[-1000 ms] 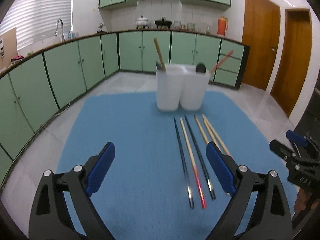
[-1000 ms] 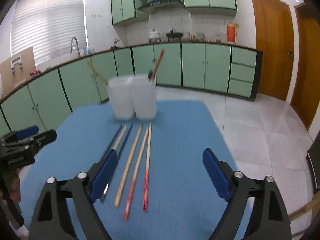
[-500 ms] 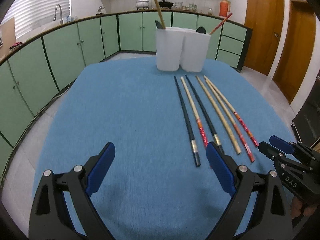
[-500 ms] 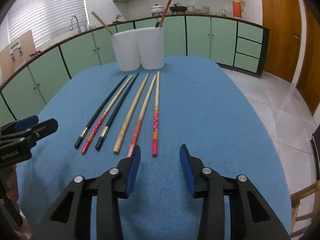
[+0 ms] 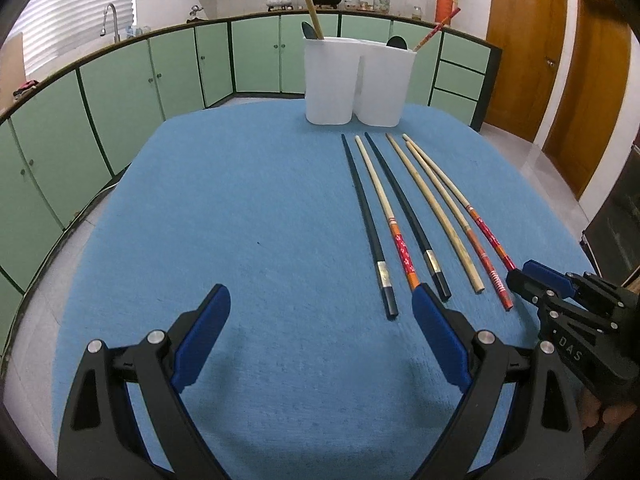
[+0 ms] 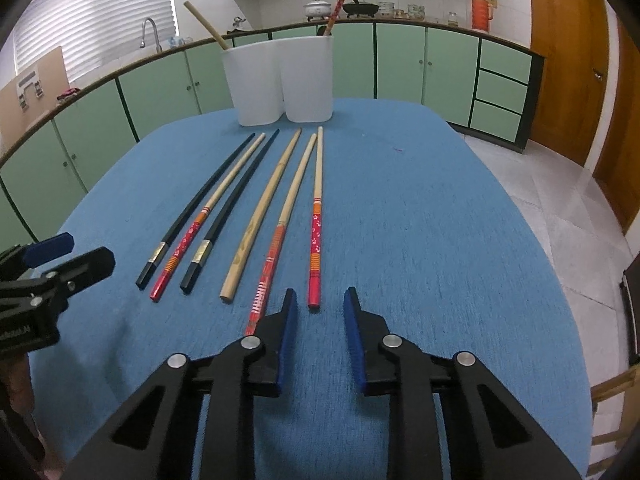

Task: Organize utensils
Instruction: 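Grasp another red-patterned chopstick with the right tool while the left tool approaches a black chopstick, then grasp the black chopstick with the left tool while the right tool holds its chopstick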

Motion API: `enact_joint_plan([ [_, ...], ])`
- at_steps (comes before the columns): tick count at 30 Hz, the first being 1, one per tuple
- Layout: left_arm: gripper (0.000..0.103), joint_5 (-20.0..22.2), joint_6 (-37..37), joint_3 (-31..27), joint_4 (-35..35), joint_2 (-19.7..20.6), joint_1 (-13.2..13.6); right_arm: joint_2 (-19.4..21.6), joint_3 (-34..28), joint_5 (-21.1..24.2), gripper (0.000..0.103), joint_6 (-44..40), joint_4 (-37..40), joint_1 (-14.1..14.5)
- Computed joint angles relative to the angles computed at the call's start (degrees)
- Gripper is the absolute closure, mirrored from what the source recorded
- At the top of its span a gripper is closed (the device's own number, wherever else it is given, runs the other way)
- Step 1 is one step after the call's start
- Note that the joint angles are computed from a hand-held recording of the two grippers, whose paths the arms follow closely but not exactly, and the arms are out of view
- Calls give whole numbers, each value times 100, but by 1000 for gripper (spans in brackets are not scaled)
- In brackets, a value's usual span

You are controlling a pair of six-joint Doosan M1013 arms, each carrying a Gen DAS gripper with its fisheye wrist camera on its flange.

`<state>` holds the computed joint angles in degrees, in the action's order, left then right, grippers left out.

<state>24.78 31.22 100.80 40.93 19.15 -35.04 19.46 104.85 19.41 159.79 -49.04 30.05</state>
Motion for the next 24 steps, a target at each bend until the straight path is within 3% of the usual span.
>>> enact_joint_plan([
  [5,14,21,176,-24,-198,26,-9,53,-85,186,97,-148,-43,60],
  [20,29,205,856,-226,-984,223,-9,22,-27,-54,97,-149,128,-15],
  [24,36,326,700,-282,-797,272,-57,16,-14,-100,97,-157,165,-28],
])
